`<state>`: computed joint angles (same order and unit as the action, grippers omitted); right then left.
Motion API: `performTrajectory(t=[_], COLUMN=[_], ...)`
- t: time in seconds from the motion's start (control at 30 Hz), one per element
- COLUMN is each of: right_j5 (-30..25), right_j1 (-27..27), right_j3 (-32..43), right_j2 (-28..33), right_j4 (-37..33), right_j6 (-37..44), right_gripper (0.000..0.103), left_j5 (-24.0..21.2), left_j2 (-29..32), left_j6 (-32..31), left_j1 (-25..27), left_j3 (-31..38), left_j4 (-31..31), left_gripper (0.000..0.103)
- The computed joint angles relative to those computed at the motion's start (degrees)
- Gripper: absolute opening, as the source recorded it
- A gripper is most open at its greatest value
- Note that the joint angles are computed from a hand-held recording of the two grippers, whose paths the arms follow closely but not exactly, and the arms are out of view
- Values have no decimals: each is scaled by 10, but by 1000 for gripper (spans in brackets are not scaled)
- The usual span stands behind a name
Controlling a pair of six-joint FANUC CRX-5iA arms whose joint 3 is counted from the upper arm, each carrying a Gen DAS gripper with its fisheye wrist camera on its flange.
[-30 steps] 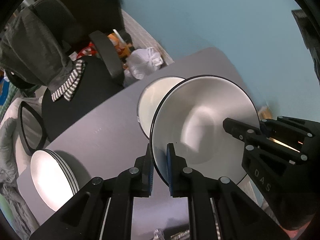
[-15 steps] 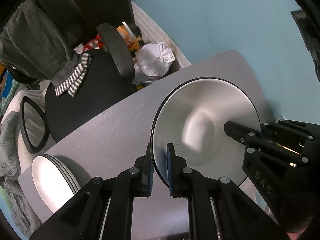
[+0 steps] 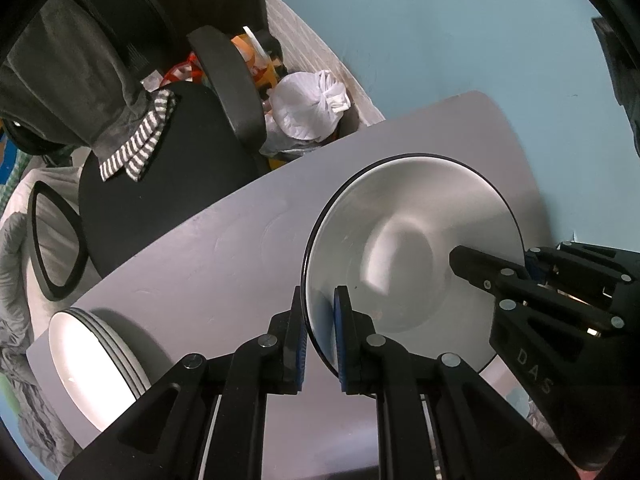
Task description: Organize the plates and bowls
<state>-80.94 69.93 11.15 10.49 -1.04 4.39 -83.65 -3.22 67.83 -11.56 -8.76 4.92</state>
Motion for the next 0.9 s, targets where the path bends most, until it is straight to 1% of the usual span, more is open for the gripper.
performTrajectory(t=[0.07, 0.1, 0.17, 0.3, 0.33, 0.37, 0.4, 0.47, 0.63, 0.73, 0.8, 0.83, 0.9], right_j5=[1, 3, 5, -6, -9, -13, -16, -20, -50, -68, -91, -93, -87], right_j1=[-4, -5, -10, -18, -18, -19, -20, -23, -24, -20, -15, -14, -14], right_j3=[2, 2, 3, 16, 18, 22, 26, 34, 59, 70, 81, 80, 75], right_j2=[0, 0, -1, 6, 7, 9, 11, 13, 27, 34, 41, 40, 34], right_j4=[-6, -9, -17, -29, -31, -33, -36, -44, -47, -35, -17, -12, -11], right_j6=[5, 6, 10, 26, 28, 31, 32, 33, 33, 34, 34, 33, 32], right_gripper=[15, 18, 20, 21, 21, 23, 26, 30, 34, 41, 52, 54, 55], left_j5=[0, 0, 1, -4, -5, -7, -10, -12, -15, -15, -13, -14, -16], left_j2=[0, 1, 0, 1, 2, 3, 4, 5, 4, -2, -7, -8, -11], left_j6=[2, 2, 1, 3, 5, 10, 13, 14, 13, 10, 9, 9, 6], left_j1=[-1, -2, -2, 7, 9, 9, 11, 22, 30, 36, 40, 39, 40], left_j3=[1, 1, 1, -1, -1, 1, 2, -2, -2, -5, -7, -5, -4], left_j4=[-1, -3, -3, 8, 8, 7, 7, 18, 25, 33, 37, 36, 36], left_gripper=[13, 13, 13, 14, 16, 20, 22, 23, 24, 28, 28, 28, 28])
